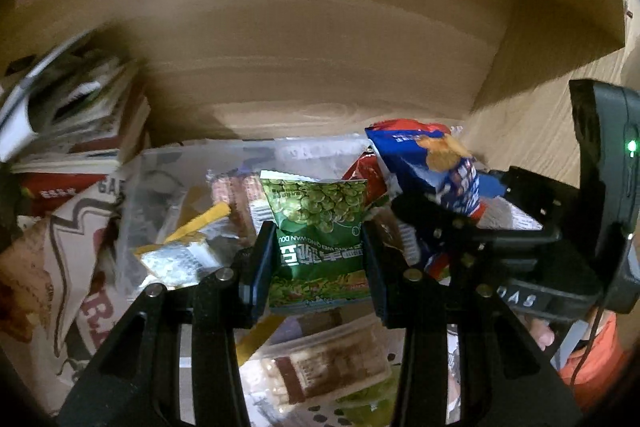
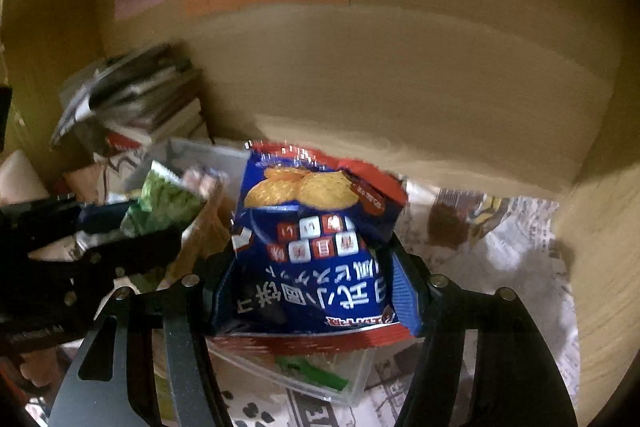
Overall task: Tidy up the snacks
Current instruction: 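Lift both bags into the clear box and open both grippers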
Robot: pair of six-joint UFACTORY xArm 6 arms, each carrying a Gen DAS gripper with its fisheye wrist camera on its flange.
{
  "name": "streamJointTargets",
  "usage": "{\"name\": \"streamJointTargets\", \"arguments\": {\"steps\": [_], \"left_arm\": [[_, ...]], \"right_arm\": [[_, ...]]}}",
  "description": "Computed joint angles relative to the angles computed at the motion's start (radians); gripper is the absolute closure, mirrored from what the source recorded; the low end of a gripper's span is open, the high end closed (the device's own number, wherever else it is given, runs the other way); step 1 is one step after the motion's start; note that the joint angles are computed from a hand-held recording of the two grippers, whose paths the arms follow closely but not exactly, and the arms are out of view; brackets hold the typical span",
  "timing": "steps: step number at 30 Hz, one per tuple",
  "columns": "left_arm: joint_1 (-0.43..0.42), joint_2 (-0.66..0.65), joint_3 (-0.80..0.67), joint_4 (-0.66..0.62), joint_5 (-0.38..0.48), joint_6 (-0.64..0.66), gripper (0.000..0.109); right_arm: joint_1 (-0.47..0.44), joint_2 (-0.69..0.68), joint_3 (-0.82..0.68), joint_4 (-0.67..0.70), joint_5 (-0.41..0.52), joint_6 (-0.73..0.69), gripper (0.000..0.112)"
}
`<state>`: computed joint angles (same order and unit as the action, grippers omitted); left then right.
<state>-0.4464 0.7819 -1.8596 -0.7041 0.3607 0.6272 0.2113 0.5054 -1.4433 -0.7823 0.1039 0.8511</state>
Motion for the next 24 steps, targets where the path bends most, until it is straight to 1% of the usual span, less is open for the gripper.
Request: {"name": "streamJointTargets", "arguments": {"steps": [3,5,7,8,10,12,14,15,18,24], "left_arm": [[-0.002,0.031,-0.039,0.054,0.021,-0.049,0.067],[-0.003,0.04,-0.049,0.067,0.018,-0.064,0.066],[-0.003,0.039,-0.049,0.058,0.019,-0.058,0.063],[-0.003,0.03,-0.038,0.044,0.017,-0.05,0.06],[-0.003,0.005,-0.002,0.014,-0.003,-0.024,0.053],[-0.001,-0.007,0.012,-0.018,-0.009,0.003,0.051],[-0.002,-0.038,0.052,-0.055,-0.025,0.037,0.05],[-0.001,-0.057,0.075,-0.085,-0.031,0.066,0.049],[-0.005,-0.125,0.159,-0.173,-0.054,0.156,0.049],[-0.01,-0.253,0.314,-0.378,-0.112,0.372,0.041]], "right_arm": [[0.002,-0.001,0.023,0.103,-0.008,-0.09,0.051],[0.005,-0.013,0.038,0.151,-0.009,-0.137,0.05],[0.006,-0.025,0.042,0.124,0.007,-0.116,0.05],[0.008,-0.029,0.047,0.128,0.01,-0.123,0.049],[0.008,-0.043,0.059,0.095,0.013,-0.096,0.047],[0.004,-0.059,0.075,0.039,0.011,-0.046,0.041],[0.0,-0.076,0.092,-0.022,0.001,0.013,0.037],[-0.001,-0.087,0.098,-0.076,0.004,0.065,0.037],[0.001,-0.114,0.117,-0.179,0.014,0.157,0.037],[0.008,-0.18,0.166,-0.375,0.018,0.359,0.034]]}}
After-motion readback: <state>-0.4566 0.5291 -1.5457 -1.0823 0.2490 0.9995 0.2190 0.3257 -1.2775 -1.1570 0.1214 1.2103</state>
